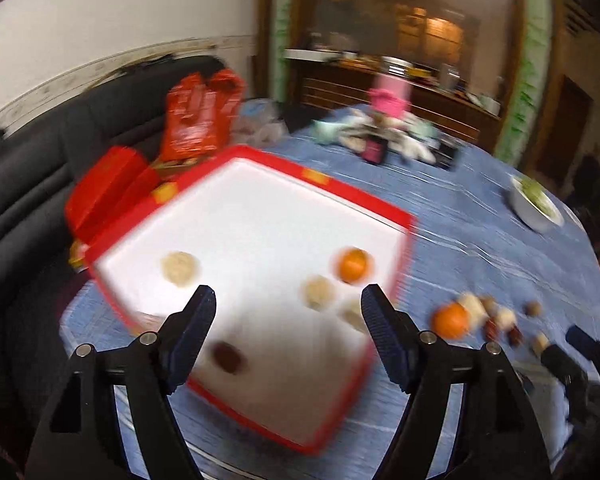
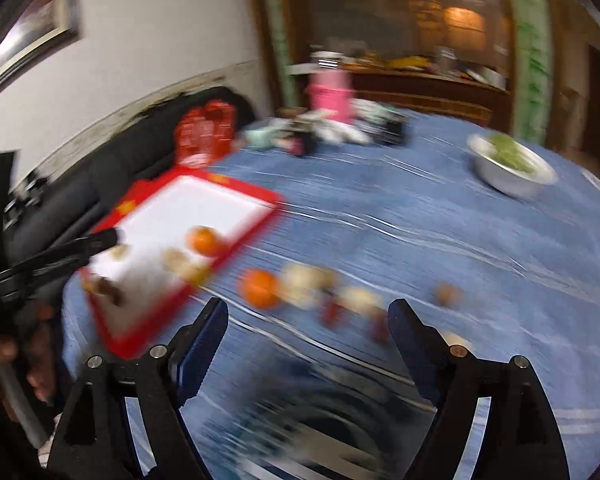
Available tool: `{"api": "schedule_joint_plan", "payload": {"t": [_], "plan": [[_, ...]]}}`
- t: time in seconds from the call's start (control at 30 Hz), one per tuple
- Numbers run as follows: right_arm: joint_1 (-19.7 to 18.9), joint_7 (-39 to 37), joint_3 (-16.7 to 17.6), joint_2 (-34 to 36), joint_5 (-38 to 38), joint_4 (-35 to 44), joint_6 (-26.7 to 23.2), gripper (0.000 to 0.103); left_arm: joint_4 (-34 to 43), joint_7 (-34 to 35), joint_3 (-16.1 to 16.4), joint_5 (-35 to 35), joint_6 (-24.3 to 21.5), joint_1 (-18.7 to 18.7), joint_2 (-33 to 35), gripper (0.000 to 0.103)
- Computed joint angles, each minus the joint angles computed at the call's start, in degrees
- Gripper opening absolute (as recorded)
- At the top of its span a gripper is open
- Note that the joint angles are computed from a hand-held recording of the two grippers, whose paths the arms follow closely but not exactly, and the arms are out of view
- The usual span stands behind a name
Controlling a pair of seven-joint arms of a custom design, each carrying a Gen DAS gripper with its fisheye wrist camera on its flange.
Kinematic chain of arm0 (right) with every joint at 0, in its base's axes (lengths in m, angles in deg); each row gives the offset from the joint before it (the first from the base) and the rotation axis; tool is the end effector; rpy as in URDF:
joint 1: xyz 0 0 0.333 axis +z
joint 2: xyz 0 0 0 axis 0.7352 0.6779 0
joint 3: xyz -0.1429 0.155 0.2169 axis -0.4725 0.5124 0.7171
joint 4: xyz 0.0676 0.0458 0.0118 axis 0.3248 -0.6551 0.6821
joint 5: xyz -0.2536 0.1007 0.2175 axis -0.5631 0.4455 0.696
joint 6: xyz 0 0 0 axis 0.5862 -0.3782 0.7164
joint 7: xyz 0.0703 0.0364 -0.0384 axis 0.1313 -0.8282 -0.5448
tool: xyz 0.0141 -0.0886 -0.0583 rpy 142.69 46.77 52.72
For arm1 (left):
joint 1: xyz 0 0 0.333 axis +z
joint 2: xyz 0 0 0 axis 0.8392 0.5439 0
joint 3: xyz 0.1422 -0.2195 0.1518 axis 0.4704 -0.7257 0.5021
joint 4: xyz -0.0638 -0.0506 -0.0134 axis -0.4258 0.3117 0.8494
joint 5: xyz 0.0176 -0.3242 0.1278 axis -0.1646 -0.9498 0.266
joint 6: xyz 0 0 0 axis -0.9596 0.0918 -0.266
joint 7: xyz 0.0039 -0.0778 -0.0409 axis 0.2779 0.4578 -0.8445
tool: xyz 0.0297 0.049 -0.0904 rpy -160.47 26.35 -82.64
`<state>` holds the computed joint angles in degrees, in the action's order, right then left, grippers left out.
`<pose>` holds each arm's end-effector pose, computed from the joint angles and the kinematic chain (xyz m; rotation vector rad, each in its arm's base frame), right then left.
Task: Organize fruits
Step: 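Grasp an orange mandarin with the left tool while the right tool grasps a beige ball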
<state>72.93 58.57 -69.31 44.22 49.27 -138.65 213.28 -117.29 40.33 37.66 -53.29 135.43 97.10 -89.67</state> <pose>0.4488 0.2099 0.4163 -1.9660 1.2726 -0.3654 0.3867 -0.0525 0.4197 -2.0083 1.3081 -0.6267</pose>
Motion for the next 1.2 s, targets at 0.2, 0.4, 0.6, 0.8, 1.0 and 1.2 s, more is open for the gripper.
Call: {"api": "schedule_joint_plan", "payload": {"t": [0.2, 0.4, 0.6, 0.8, 1.0, 1.2], "plan": [[-3.68, -1.52, -4.12, -2.78, 3.28, -5.36, -1.59, 0.084, 4.38, 2.76, -8.39, 3.43, 0.68, 1.95, 4.12, 0.075], [-4.94, -0.16, -4.66, -1.26, -0.4, -4.57, -3.85, 0.076, 7.15, 1.46, -10.74, 6.11, -1.81, 1.79, 7.55, 0.075], [-7.29, 15.91, -3.78, 3.5, -16.55, -1.38, -5.64, 0.046, 9.34, -1.53, -10.98, 10.42, -3.97, 1.75, 10.78, 0.075], [-9.31, 22.03, -1.72, 6.19, -24.26, 0.07, -5.76, 0.032, 12.2, -5.53, -12.01, 15.51, -5.4, 3.45, 15.28, 0.075], [-12.17, 16.16, 0.86, 6.32, -17.68, 0.91, -6.76, 0.027, 17.2, -12.08, -16.26, 24.86, -9.27, 7.08, 20.96, 0.075], [-12.16, 12.04, 0.79, 6.36, -13.9, 1.36, -7.34, 0.027, 22.73, -21.26, -16.98, 37.37, -17.28, 6.42, 29.18, 0.075]]}}
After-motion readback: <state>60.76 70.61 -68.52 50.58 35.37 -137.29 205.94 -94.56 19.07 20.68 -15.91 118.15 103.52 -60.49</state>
